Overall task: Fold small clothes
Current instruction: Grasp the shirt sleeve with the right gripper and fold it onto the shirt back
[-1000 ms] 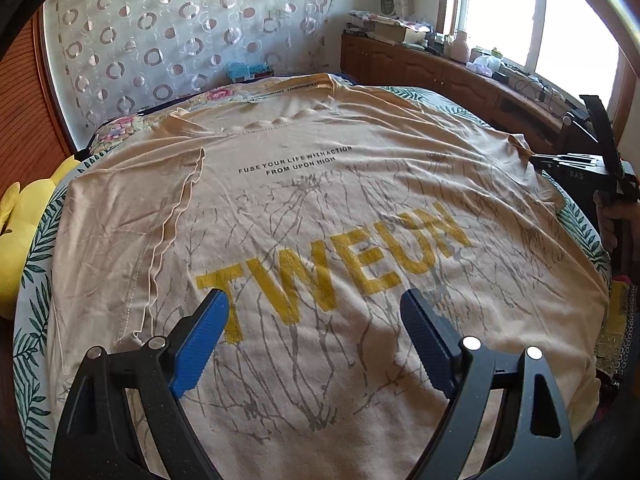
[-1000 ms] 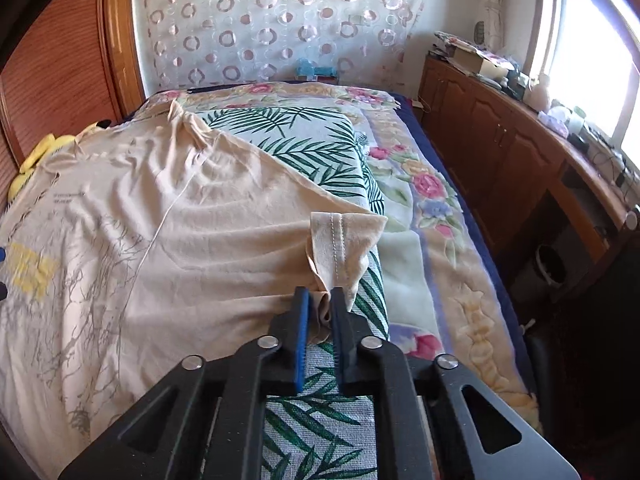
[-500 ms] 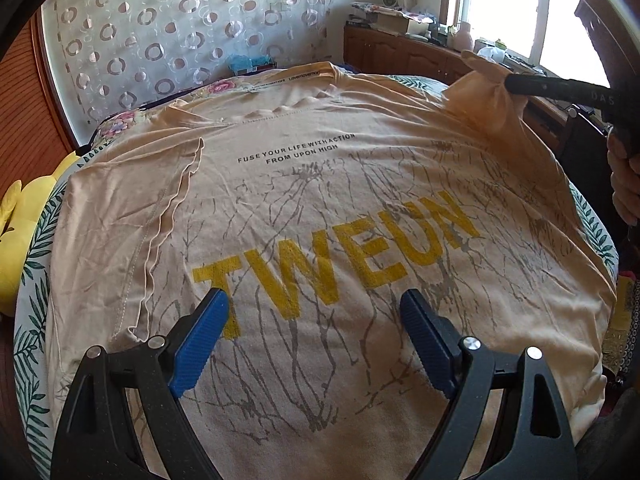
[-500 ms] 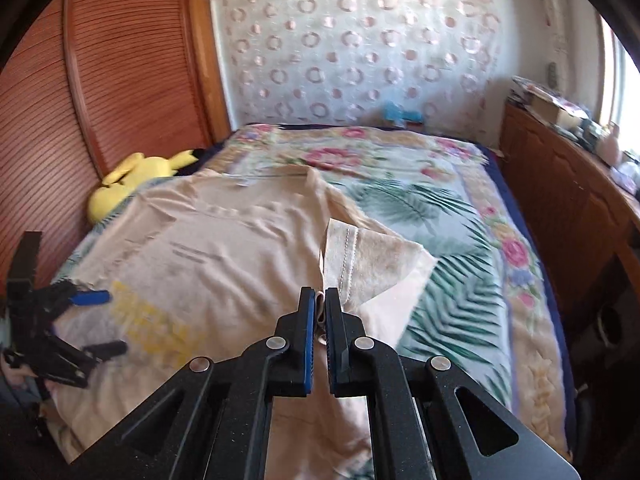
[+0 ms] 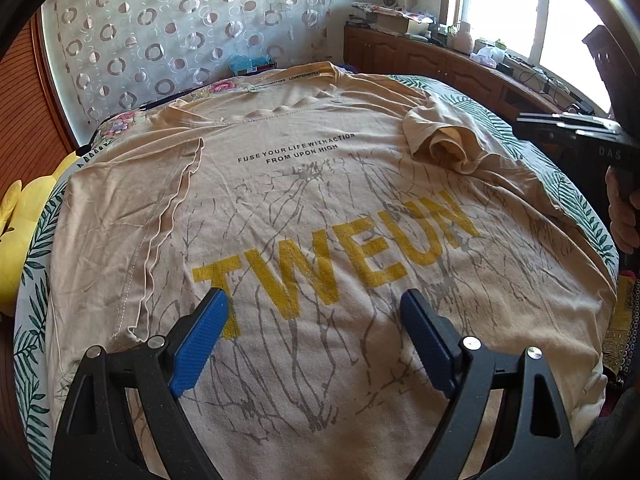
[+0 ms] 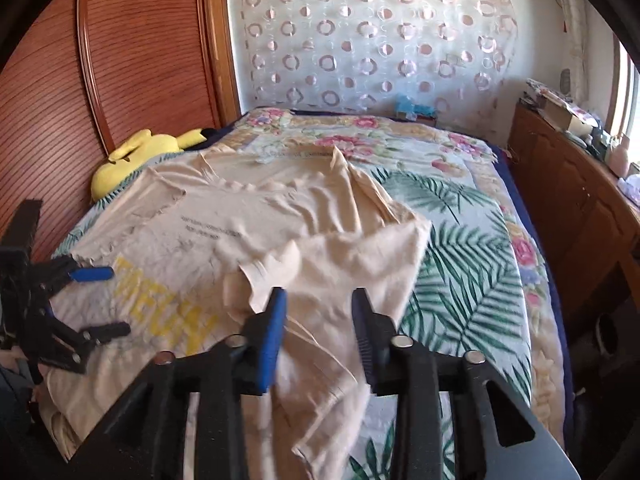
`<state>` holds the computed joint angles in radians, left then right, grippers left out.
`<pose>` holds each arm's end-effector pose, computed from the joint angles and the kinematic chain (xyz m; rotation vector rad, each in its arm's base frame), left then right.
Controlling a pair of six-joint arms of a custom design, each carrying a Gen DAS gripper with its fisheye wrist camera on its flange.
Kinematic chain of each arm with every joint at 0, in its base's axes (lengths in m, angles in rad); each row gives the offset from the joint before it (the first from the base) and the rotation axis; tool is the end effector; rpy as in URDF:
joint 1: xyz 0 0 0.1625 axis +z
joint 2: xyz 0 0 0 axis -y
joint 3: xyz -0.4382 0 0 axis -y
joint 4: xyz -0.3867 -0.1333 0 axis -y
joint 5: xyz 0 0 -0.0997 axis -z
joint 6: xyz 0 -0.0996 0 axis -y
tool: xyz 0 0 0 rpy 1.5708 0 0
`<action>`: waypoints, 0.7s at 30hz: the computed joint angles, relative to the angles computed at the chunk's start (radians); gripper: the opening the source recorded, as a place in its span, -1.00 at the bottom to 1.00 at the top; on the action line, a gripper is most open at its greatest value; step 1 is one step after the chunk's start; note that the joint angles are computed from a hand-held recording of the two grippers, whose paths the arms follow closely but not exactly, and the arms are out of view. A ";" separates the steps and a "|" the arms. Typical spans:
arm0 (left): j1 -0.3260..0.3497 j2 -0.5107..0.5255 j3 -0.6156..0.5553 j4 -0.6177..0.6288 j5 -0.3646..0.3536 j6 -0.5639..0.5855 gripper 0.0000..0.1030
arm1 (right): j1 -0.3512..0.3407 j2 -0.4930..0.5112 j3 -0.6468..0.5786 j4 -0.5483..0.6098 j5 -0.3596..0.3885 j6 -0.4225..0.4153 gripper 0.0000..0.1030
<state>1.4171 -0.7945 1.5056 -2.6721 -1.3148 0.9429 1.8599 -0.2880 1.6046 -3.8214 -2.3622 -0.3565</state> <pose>0.0451 -0.7445 0.1716 1.3664 2.3706 -0.3637 0.2403 -0.5889 -0.0488 0.2498 -2.1583 1.0414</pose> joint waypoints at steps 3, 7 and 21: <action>0.000 0.000 -0.001 0.000 0.000 0.000 0.71 | -0.011 0.003 0.013 0.043 -0.018 0.050 -0.29; 0.000 0.000 0.000 0.000 0.000 0.000 0.71 | -0.019 0.006 0.034 0.062 -0.005 0.087 -0.29; 0.000 0.000 0.000 0.000 0.000 -0.001 0.71 | -0.023 0.032 -0.005 0.031 0.029 0.002 -0.55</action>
<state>1.4174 -0.7946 1.5054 -2.6719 -1.3153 0.9422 1.8366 -0.2556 1.5991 -3.7908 -2.3331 -0.3549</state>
